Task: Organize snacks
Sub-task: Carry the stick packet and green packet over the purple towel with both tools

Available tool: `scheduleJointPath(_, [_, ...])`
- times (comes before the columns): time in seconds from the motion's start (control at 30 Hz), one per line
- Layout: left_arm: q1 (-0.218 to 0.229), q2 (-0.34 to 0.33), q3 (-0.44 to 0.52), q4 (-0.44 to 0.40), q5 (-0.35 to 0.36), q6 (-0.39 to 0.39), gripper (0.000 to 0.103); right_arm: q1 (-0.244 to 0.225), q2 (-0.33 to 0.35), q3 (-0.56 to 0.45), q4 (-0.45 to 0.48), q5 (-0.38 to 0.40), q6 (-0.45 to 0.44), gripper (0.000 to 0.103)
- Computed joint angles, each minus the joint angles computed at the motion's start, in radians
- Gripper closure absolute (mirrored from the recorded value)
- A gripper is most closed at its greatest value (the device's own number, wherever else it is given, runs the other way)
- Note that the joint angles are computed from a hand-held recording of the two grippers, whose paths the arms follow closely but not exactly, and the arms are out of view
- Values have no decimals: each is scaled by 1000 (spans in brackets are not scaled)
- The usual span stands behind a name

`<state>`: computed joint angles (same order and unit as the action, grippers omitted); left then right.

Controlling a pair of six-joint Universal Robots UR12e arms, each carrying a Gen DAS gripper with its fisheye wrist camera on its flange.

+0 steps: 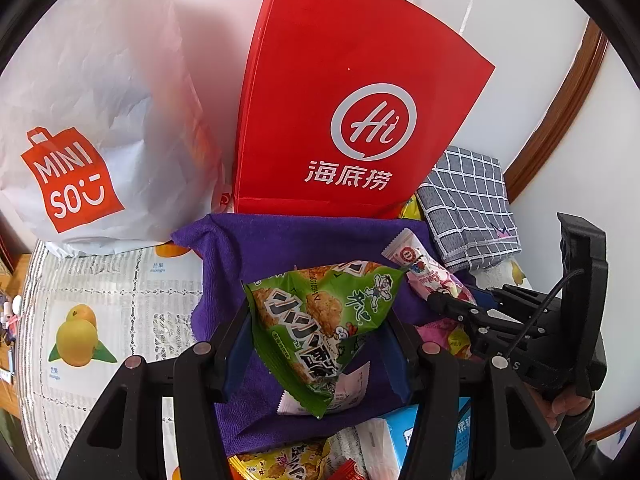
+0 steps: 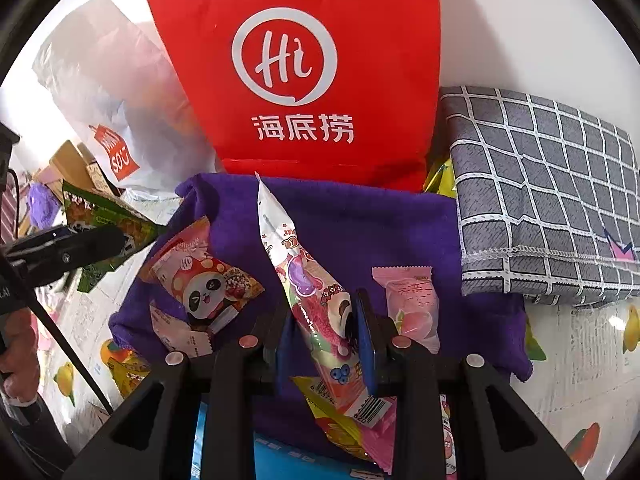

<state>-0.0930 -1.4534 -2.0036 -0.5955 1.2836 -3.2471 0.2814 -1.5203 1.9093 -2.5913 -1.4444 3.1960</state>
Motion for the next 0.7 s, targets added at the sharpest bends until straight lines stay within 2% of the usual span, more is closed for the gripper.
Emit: scheduleJointPath(0.7, [-3, -3, -2, -1, -4, 5, 49, 14, 10, -6, 36, -41, -48, 70])
